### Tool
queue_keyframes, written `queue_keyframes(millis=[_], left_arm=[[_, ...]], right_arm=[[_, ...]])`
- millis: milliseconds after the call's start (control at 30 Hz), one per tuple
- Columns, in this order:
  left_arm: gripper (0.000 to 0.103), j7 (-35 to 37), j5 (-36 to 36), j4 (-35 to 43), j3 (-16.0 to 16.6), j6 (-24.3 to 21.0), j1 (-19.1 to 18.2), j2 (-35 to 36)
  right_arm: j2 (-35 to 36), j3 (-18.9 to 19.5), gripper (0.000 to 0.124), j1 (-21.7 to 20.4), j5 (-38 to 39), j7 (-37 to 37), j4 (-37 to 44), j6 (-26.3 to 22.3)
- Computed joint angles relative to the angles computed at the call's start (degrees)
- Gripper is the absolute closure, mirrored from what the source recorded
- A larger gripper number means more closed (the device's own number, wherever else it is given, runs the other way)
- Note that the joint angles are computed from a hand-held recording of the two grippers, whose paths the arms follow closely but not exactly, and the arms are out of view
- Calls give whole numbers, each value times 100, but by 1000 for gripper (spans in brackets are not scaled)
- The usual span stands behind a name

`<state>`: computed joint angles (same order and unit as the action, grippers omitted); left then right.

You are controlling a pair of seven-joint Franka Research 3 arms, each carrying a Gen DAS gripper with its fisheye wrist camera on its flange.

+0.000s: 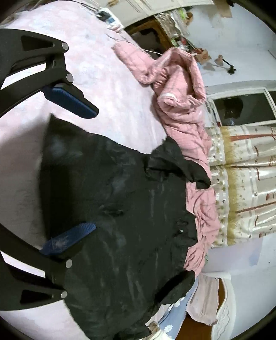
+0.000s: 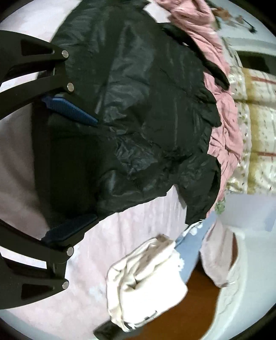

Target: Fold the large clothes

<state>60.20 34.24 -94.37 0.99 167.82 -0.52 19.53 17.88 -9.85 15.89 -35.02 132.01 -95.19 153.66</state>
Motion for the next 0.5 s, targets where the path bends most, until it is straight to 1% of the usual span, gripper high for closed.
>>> queue_keyframes(millis=[67,133,167,200,233,267,300,333,367,400,433,500], left_arm=[[4,565,-774,-148,-486,-113,397,-84],[4,969,-1455,-287,-790,-123,650,-166],[4,1114,-1711,-380,-874,-113,715,-230],[4,1423,-2130,-403,-1075,-196,873,-253],[4,1842,-2729,-333,-1362,-509,1095,-244],[4,2185,-3276,-222,-1578,-840,1266,-202],[4,2520,-3831,-193,-1781,-1014,1438,-191],[4,2749,-4251,-189,-1897,-1104,1541,-188],[4,2804,-4465,-169,-1898,-1220,1541,-186],[4,2882,-4624,-145,-1887,-1300,1522,-181],[5,3041,-4839,-106,-1912,-1379,1533,-162],[5,3362,-5328,4,-1978,-1660,1589,-112]], right_arm=[[-158,107,37,-109,284,-105,-234,200],[-325,209,37,-219,619,-248,-500,466],[-415,250,37,-257,796,-290,-643,579],[-498,302,36,-299,994,-355,-780,683],[-596,430,36,-403,1374,-581,-962,826],[-651,487,36,-430,1593,-724,-1055,841],[-701,394,36,-320,1450,-538,-1107,736],[-722,265,36,-191,1110,-190,-1137,679],[-733,207,36,-120,938,-28,-1157,615],[-726,349,36,-231,1168,-233,-1176,601],[-717,574,36,-419,1797,-753,-1211,670],[-687,1109,36,-854,3482,-2104,-1241,758]])
